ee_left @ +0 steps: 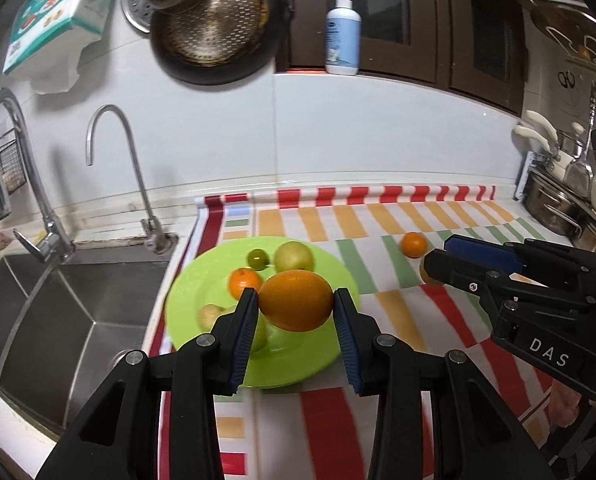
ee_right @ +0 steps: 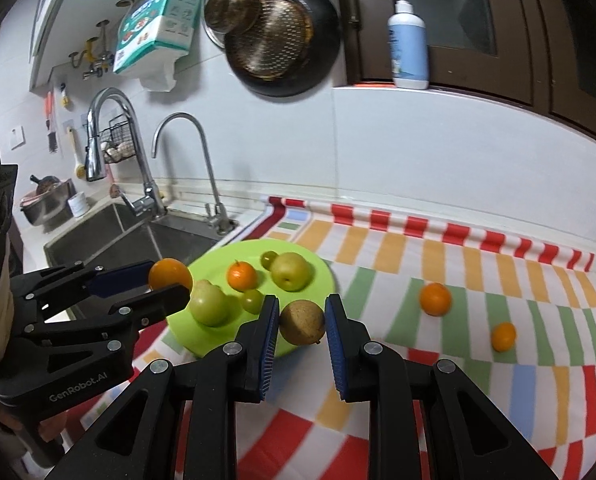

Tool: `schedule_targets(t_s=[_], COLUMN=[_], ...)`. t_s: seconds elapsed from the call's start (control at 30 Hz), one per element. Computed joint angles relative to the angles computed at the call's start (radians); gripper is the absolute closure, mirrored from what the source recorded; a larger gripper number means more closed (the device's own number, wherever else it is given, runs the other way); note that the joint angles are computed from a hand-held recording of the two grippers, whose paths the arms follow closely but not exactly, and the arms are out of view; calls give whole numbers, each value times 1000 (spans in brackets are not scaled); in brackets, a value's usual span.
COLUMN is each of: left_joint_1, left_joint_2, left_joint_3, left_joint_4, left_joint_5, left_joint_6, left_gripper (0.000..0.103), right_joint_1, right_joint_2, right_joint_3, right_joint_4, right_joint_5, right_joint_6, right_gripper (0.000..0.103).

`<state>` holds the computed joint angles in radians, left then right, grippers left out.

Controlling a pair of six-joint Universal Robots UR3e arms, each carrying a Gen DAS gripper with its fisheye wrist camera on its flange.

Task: Organize fruits
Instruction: 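Carry the orange and yellow fruit onto the green plate and open both tools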

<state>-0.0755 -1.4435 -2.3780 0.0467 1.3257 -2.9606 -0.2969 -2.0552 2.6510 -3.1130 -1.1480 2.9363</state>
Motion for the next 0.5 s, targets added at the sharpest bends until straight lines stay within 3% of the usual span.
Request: schedule_targets(t_s=[0.2,0.5], left_joint_1=[102,197], left_joint_2=[-2,-101], left_joint_3=[-9,52], left_joint_4=[-7,2], left_joint_5=[-57,-121], left_joint_6=[60,130], left_gripper=[65,65], right_joint_1=[188,346], right_joint_2=[272,540], right_joint_3=[-116,-325], right_joint_4=[-189,-260], right_joint_5=[-133,-252], right_joint_6=[98,170], right_gripper=[78,78])
